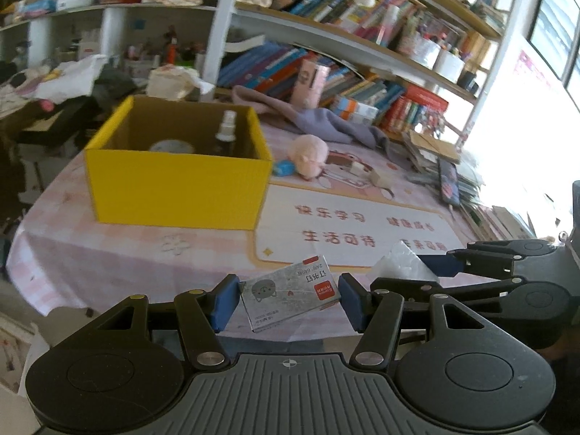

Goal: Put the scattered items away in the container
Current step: 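Lift the card with the left tool while the right carries the charger toward the box, then lower the card into the yellow box and open the left tool while the right releases the charger inside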

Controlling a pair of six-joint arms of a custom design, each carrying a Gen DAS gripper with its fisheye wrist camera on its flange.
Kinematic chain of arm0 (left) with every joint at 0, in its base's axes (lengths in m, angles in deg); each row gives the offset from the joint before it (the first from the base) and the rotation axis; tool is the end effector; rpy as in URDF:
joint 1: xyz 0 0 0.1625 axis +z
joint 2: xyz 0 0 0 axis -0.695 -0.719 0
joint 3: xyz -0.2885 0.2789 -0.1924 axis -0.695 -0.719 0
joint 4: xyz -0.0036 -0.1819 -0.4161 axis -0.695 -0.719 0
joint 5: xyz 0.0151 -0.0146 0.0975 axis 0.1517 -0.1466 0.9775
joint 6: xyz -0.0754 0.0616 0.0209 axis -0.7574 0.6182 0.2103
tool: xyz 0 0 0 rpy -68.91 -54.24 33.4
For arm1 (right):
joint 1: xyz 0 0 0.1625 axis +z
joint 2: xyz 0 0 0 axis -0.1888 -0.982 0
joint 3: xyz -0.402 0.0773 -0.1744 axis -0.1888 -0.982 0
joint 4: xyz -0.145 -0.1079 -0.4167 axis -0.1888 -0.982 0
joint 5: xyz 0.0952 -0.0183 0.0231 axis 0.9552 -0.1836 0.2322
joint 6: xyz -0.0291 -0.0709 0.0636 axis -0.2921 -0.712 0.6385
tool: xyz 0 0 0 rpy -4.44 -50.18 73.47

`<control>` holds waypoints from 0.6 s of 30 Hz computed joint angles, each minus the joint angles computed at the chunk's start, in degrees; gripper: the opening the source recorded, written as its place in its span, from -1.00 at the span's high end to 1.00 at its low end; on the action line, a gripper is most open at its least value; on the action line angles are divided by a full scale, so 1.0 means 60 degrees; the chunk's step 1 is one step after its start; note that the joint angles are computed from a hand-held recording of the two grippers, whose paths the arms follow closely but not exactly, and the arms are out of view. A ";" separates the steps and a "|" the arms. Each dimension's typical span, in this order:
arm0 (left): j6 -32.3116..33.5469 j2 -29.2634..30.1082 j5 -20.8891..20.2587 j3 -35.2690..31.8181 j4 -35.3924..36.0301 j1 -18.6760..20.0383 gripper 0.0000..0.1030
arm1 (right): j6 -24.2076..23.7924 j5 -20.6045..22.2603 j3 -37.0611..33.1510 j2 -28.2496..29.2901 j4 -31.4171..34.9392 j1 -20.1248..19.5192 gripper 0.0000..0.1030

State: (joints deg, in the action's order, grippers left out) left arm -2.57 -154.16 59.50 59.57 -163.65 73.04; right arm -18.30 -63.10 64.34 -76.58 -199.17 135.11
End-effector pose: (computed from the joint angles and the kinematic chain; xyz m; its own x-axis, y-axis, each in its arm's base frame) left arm -0.1082 -0.3149 0.3777 -0.8549 -0.2078 -0.4754 0.2846 0.5783 -0.7646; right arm 0.4258 -0.4322 0.0778 -0.4298 -0.8277 0.3608 -0.9023 0.4085 -0.1378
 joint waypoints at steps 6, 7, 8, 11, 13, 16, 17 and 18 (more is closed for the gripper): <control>-0.3150 -0.0855 0.0481 -0.0391 0.3616 -0.0656 -0.15 | -0.0393 0.0348 -0.0322 0.0326 0.0364 0.0234 0.20; -0.3649 -0.0924 0.0547 -0.0472 0.4166 -0.0746 -0.15 | -0.0453 0.0403 -0.0381 0.0372 0.0416 0.0266 0.20; -0.4089 -0.0979 0.0598 -0.0542 0.4642 -0.0820 -0.15 | -0.0518 0.0456 -0.0449 0.0430 0.0451 0.0287 0.20; -0.4853 -0.1094 0.0712 -0.0639 0.5390 -0.0888 -0.15 | -0.0679 0.0583 -0.0650 0.0617 0.0493 0.0349 0.20; -0.5040 -0.1145 0.0792 -0.0662 0.5561 -0.0860 -0.15 | -0.0753 0.0657 -0.0750 0.0697 0.0547 0.0362 0.20; -0.5090 -0.1095 0.1044 -0.0740 0.5661 -0.0696 -0.15 | -0.0835 0.0748 -0.0971 0.0866 0.0652 0.0352 0.20; -0.5117 -0.1069 0.1142 -0.0780 0.5750 -0.0641 -0.15 | -0.0858 0.0778 -0.1053 0.0933 0.0658 0.0345 0.20; -0.4992 -0.1013 0.1275 -0.0817 0.5679 -0.0533 -0.15 | -0.0904 0.0817 -0.1165 0.1025 0.0649 0.0338 0.20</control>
State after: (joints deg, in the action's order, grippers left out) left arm -32.52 -160.24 67.15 54.67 -129.58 69.84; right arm -23.73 -58.20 57.35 -70.42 -195.28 137.14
